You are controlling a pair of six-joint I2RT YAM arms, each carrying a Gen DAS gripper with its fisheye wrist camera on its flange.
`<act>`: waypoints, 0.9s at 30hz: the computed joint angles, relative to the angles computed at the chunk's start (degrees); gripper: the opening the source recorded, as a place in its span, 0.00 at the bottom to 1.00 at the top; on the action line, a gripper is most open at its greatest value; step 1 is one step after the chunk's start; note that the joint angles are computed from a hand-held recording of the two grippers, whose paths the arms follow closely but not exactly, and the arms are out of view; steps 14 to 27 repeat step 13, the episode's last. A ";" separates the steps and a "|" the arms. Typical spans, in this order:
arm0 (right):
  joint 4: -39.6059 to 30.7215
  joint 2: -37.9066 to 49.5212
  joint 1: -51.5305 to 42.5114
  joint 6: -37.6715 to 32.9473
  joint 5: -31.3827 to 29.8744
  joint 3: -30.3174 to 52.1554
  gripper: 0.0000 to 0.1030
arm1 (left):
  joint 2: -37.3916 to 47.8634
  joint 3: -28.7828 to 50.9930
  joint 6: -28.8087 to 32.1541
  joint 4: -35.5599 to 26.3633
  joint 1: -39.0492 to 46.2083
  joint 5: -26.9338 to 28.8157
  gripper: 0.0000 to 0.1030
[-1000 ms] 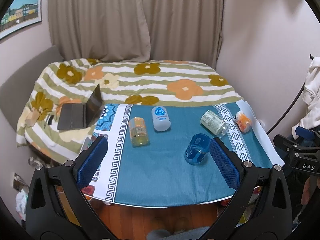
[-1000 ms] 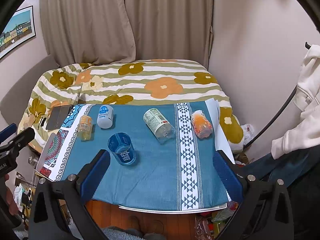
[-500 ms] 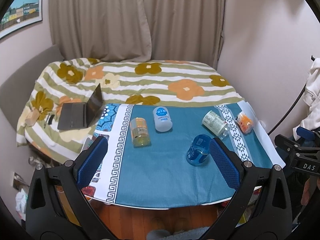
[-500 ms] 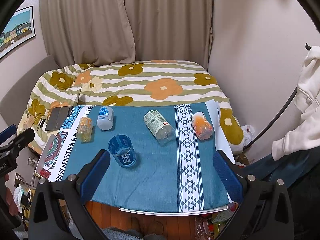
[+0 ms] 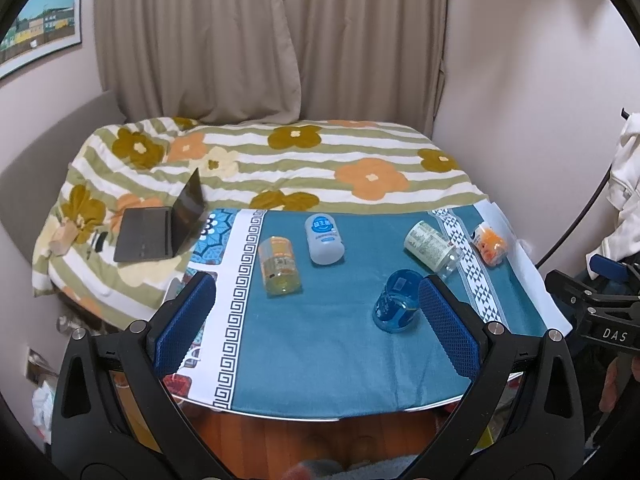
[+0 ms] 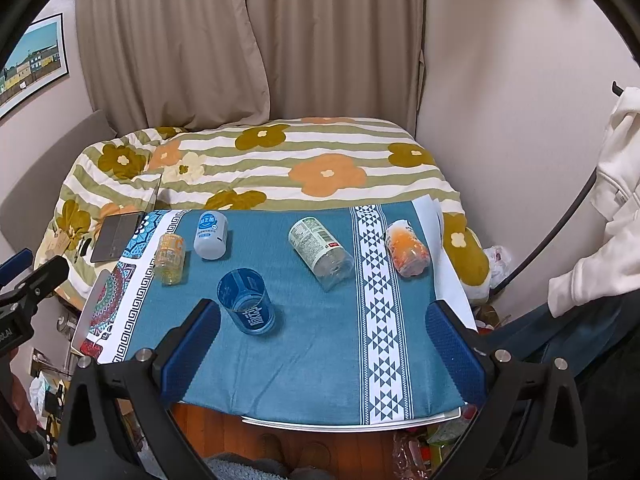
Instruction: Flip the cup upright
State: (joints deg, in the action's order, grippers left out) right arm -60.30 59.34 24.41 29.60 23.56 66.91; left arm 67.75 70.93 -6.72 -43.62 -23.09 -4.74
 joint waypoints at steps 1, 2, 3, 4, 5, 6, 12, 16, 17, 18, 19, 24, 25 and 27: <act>0.06 0.06 -0.05 -0.01 -0.01 0.00 0.99 | -0.12 -0.10 -0.23 0.06 -0.16 0.02 1.00; 0.02 0.01 -0.02 -0.03 0.00 -0.01 0.99 | -0.40 -0.38 -0.51 0.29 -0.09 0.28 1.00; 0.05 -0.02 -0.05 -0.08 -0.04 -0.03 0.99 | -0.54 -0.49 -0.64 0.39 -0.04 0.27 1.00; 0.17 0.03 -0.12 -0.14 -0.10 -0.06 0.99 | -0.57 -0.53 -0.71 0.48 -0.05 -0.02 1.00; 0.05 -0.01 -0.13 -0.15 -0.12 -0.04 0.99 | -0.41 -0.46 -0.70 0.57 -0.19 -0.73 1.00; 0.06 -0.04 -0.12 -0.15 -0.12 -0.07 0.99 | -0.30 -0.42 -0.58 0.68 -0.37 -1.45 1.00; 0.08 0.13 0.16 0.21 0.00 -0.08 0.99 | 0.10 -0.74 -0.28 1.61 -1.39 -4.92 1.00; 0.22 0.36 0.06 0.11 -0.11 -0.08 0.99 | 0.42 -0.65 -0.16 1.54 -1.33 -5.08 1.00; 0.22 0.36 0.06 0.11 -0.11 -0.08 0.99 | 0.42 -0.65 -0.16 1.54 -1.33 -5.08 1.00; 0.22 0.36 0.06 0.11 -0.11 -0.08 0.99 | 0.42 -0.65 -0.16 1.54 -1.33 -5.08 1.00; 0.22 0.36 0.06 0.11 -0.11 -0.08 0.99 | 0.42 -0.65 -0.16 1.54 -1.33 -5.08 1.00; 0.22 0.36 0.06 0.11 -0.11 -0.08 0.99 | 0.42 -0.65 -0.16 1.54 -1.33 -5.08 1.00; 0.22 0.36 0.06 0.11 -0.11 -0.08 0.99 | 0.42 -0.65 -0.16 1.54 -1.33 -5.08 1.00; 0.22 0.36 0.06 0.11 -0.11 -0.08 0.99 | 0.42 -0.65 -0.16 1.54 -1.33 -5.08 1.00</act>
